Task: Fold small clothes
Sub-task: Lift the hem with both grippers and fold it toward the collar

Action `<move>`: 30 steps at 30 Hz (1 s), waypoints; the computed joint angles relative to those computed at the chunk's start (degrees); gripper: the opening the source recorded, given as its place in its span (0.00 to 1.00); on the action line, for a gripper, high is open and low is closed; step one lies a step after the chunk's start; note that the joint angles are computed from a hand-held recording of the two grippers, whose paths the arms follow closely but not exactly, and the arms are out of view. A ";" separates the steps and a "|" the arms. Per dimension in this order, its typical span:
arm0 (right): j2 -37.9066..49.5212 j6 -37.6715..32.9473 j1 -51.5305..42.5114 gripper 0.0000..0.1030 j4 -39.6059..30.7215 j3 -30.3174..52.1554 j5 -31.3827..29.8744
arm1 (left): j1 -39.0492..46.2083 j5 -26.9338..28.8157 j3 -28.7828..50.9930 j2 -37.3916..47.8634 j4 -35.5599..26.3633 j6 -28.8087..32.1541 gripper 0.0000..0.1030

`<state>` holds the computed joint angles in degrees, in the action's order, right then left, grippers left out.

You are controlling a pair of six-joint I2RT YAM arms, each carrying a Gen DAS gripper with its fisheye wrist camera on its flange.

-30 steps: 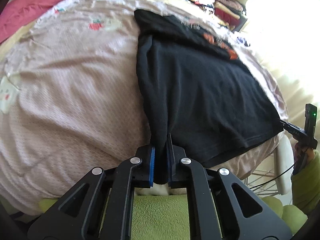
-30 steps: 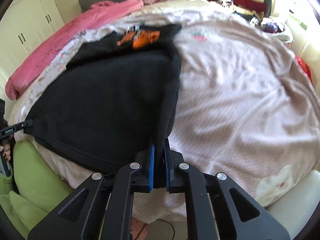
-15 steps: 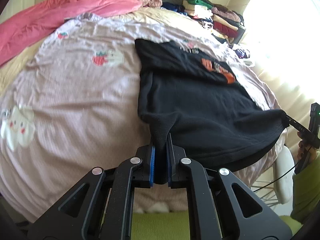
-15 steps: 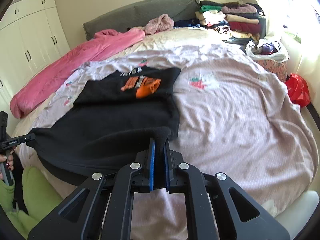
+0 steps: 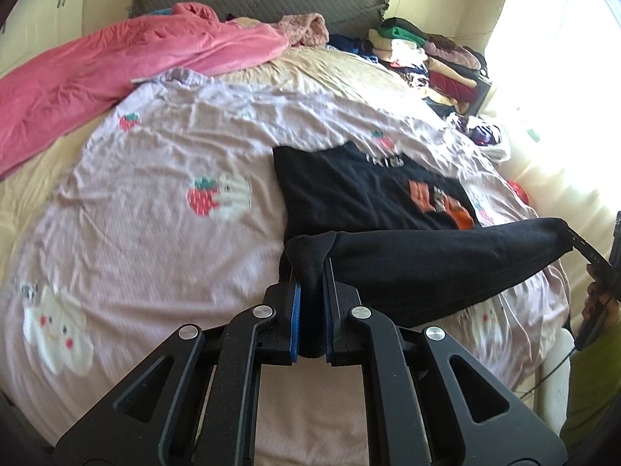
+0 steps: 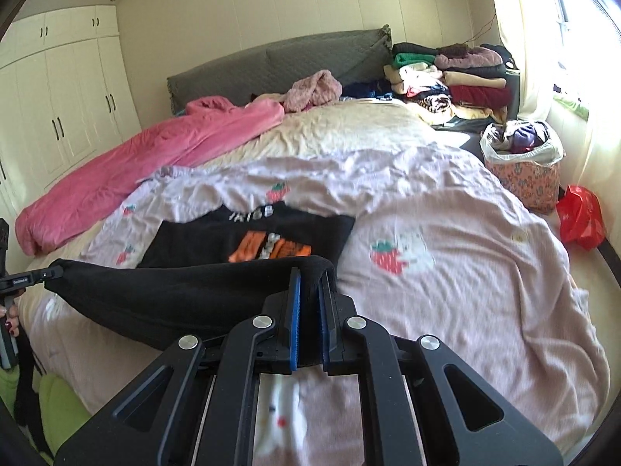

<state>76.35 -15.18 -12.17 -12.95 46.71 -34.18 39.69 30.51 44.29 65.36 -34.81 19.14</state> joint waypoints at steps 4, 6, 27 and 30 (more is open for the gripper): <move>3.52 1.73 1.92 0.07 2.32 3.08 1.60 | -4.13 -3.71 1.67 2.70 4.77 -3.61 0.03; 5.48 2.33 2.69 0.07 3.55 4.46 2.35 | -5.86 -5.45 2.23 3.94 6.63 -4.67 0.03; 27.12 6.91 10.59 0.07 9.90 20.13 14.92 | -15.11 -13.75 15.05 27.15 20.42 -11.08 0.04; 30.44 6.48 12.01 0.07 10.11 22.39 17.25 | -15.92 -15.55 15.53 30.78 23.42 -11.12 0.04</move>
<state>106.80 -8.70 -0.16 -2.84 69.10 -16.93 23.76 14.96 59.82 96.14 -11.39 8.01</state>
